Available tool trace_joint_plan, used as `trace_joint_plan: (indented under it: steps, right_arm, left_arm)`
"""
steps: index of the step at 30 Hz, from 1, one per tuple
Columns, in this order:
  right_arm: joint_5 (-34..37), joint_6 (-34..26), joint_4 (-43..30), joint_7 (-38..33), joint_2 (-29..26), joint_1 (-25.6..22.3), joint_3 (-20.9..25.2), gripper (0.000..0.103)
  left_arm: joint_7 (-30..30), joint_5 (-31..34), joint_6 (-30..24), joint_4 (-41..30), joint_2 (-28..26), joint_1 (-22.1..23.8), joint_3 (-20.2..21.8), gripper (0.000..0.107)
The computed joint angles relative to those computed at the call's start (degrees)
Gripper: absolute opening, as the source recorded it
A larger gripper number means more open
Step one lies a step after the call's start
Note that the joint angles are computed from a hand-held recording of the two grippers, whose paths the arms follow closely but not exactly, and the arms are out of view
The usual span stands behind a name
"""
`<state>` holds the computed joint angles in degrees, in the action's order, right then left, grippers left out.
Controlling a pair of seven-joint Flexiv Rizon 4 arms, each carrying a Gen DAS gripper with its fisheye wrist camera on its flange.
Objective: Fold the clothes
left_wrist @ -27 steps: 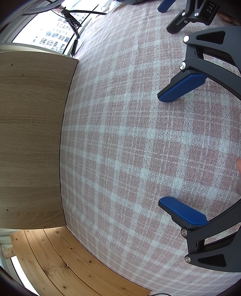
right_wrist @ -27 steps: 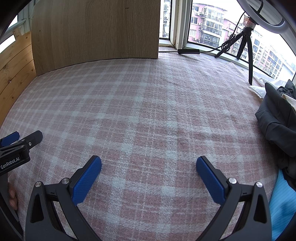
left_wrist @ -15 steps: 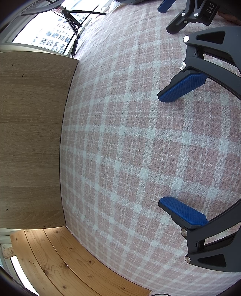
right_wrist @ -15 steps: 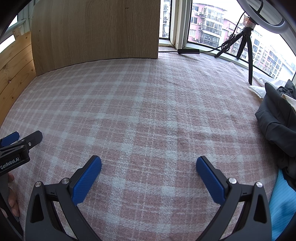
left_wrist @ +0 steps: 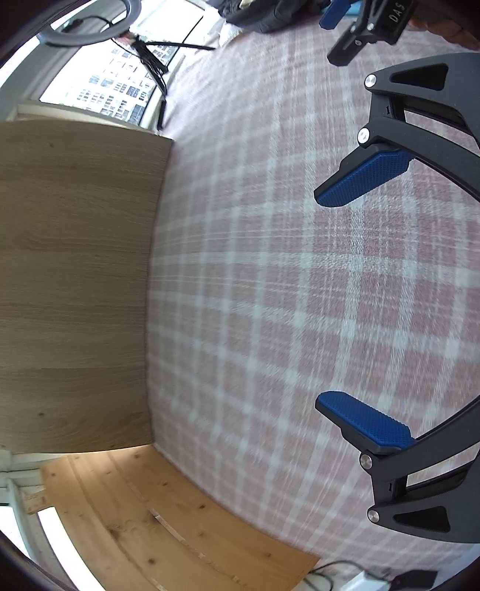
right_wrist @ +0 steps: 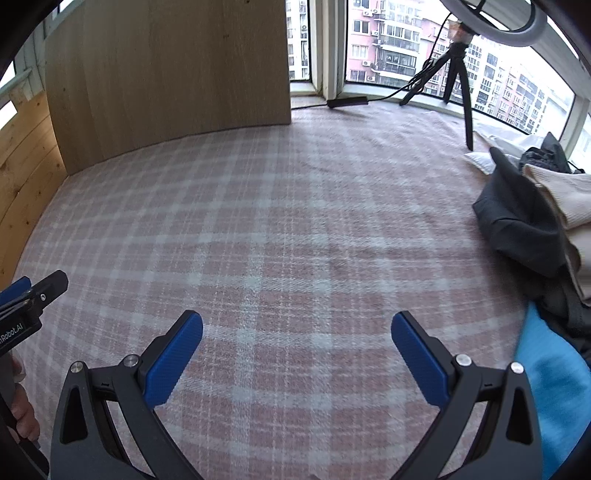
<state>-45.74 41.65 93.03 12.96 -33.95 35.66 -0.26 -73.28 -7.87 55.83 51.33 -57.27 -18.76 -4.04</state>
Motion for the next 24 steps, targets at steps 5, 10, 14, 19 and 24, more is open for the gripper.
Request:
trace_joint_plan:
  steps: [5,10,14,19,24]
  right_arm:
    - [-3.03,-7.21,4.4,7.41,7.26,2.79,0.93,0.103]
    - [-5.03,-18.91,9.64,16.36,15.56,4.03,5.13,0.103]
    - [-3.07,-30.74,14.09,23.08,22.81,4.44,10.09,0.103]
    - [4.84,-45.56,18.91,30.47,31.61,3.98,17.27,0.103]
    - [14.83,-51.68,25.96,35.75,41.72,1.7,22.42,0.103]
  left_arm:
    - [6.05,-1.9,5.25,9.62,6.93,2.14,-4.34,0.1]
    - [12.46,-8.03,6.32,15.03,11.64,5.22,-9.66,0.1]
    - [16.7,-13.4,8.4,19.21,14.66,6.63,-12.82,0.1]
    - [20.83,-16.65,11.21,22.43,17.02,5.64,-14.7,0.1]
    - [22.69,-18.77,14.17,24.47,18.1,3.51,-15.95,0.099]
